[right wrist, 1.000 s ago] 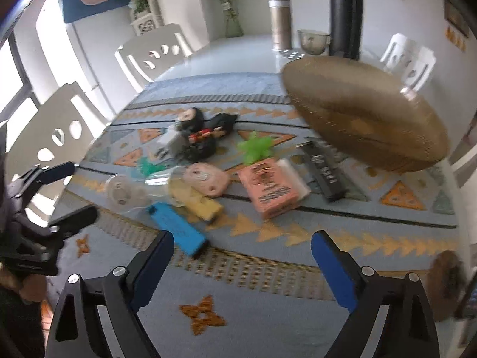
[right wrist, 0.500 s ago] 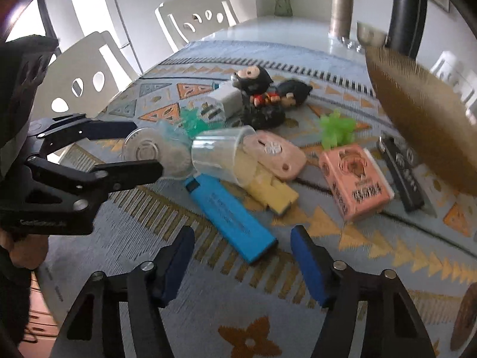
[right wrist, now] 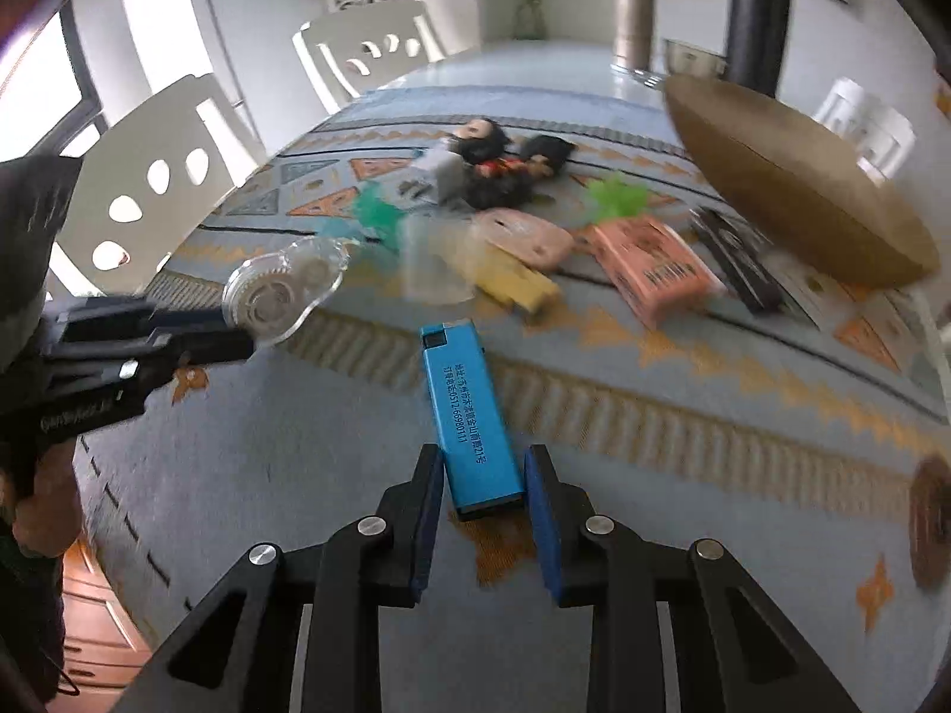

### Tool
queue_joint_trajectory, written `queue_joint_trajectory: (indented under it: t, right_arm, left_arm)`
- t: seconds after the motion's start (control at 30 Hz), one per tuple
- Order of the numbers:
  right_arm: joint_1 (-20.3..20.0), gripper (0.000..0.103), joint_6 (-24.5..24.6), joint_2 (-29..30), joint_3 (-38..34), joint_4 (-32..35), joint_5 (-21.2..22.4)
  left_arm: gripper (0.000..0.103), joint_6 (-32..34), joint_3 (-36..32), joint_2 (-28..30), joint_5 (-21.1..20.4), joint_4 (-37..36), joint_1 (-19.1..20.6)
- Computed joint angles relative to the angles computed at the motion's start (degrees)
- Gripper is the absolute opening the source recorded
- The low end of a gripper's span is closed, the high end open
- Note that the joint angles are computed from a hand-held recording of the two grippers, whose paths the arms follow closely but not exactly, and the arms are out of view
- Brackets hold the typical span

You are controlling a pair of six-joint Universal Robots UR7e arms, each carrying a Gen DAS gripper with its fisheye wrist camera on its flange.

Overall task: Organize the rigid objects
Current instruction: 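Grasp the blue highlighter with the right tool while the left tool grasps the tape dispenser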

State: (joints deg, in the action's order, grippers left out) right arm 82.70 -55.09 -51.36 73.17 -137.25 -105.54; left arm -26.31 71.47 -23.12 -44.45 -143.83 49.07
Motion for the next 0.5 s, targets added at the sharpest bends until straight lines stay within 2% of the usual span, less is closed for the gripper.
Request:
queue_joint_trajectory:
  t: [0.03,0.1,0.13,0.17,0.2,0.23,0.3,0.37,0.43,0.5]
  right_arm:
    - [-0.02,0.028,-0.33,-0.41,0.62,-0.40,-0.55]
    - [0.14,0.028,-1.29,-0.72,1.33,-0.67,-0.98]
    - [0.44,0.031,-1.62,-0.49,1.54,-1.39,-1.35]
    - [0.69,0.035,-1.72,-0.20,1.58,-1.86,-1.95]
    - [0.86,0.046,-1.50,0.26,1.21,-1.75,-2.77]
    - [0.87,0.053,-1.30,0.51,1.00,-1.74,-2.67]
    - [0.64,0.053,-0.60,0.93,0.38,-1.25,-1.50]
    - [0.60,0.053,0.54,1.42,-0.32,-1.08,-0.72]
    - [0.55,0.039,1.21,1.84,-0.50,-2.14,-0.07]
    - [0.88,0.030,0.01,1.93,0.52,-5.28,-1.27]
  left_arm:
    - [0.030,-1.82,-0.11,-0.12,0.34,2.46,-0.12]
    - [0.038,-2.48,-0.04,0.23,4.16,4.45,-0.82]
    - [0.042,-3.35,-0.60,0.27,5.30,6.41,-0.92]
    - [0.053,-5.27,-1.95,0.67,6.94,10.00,-0.97]
    - [0.061,-5.72,-2.68,0.93,7.43,11.20,-0.91]
    - [0.061,-4.62,-2.79,0.87,6.96,9.99,-0.79]
    - [0.061,-0.83,-2.84,0.80,3.39,4.58,-0.20]
    - [0.063,0.51,-3.94,1.25,0.33,2.48,0.51]
    - [0.063,0.28,-7.73,3.13,-1.54,3.86,1.30]
    - [0.064,0.10,-10.48,4.90,-1.38,5.49,1.39]
